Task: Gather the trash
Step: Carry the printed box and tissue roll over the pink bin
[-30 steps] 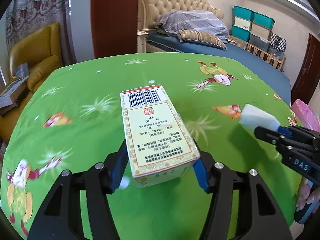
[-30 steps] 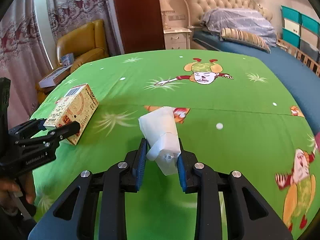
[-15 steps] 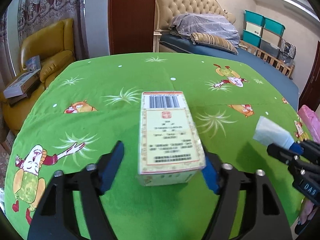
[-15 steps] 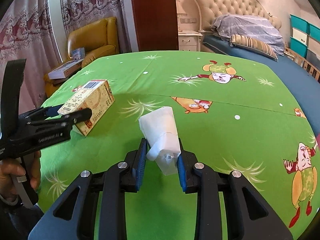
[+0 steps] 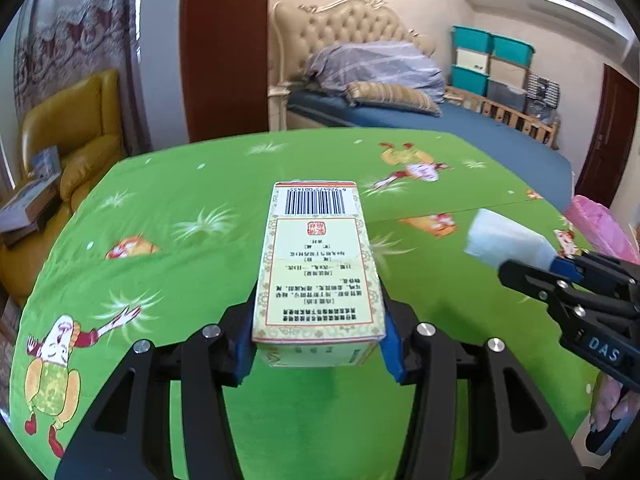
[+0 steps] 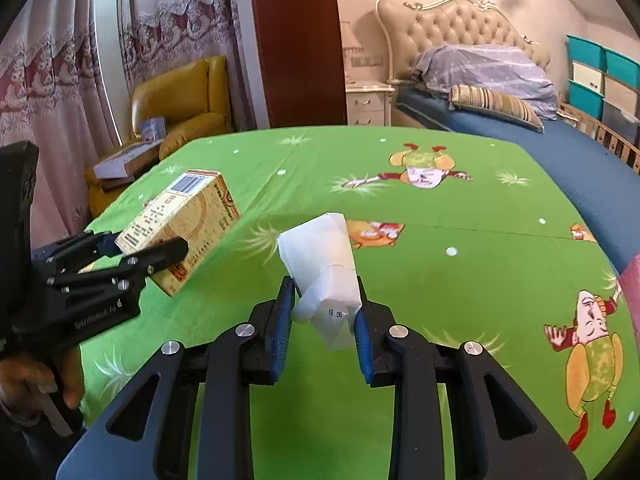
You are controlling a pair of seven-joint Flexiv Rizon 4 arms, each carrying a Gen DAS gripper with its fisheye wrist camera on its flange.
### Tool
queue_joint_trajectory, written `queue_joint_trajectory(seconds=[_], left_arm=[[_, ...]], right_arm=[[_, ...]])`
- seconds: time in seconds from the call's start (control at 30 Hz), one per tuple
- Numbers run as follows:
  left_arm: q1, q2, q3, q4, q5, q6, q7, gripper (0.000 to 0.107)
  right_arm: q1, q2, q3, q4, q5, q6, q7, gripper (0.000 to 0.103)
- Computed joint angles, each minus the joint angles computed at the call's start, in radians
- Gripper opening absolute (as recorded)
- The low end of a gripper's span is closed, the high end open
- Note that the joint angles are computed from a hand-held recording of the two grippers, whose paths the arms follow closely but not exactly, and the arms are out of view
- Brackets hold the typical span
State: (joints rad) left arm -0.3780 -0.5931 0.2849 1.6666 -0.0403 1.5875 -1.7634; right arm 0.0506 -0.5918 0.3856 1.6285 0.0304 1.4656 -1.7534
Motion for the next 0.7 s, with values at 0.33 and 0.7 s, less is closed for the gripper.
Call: queue_joint_trajectory(seconds=[0.33,0.7], left_arm=[[-0.051,-0.015,0.032,-0.019,-0.02,0.112,0.021,0.049],[-0.052,-0.043,-0.053,-0.084,-0.113,0.153,0.19,0.049]], right_arm=[[-0.042,0.017,0.027,0.035,-0.022,0.113,0.01,0.027],[-0.118,0.036,0.047,0.066,-0.084,0.197,0.081,0.027]])
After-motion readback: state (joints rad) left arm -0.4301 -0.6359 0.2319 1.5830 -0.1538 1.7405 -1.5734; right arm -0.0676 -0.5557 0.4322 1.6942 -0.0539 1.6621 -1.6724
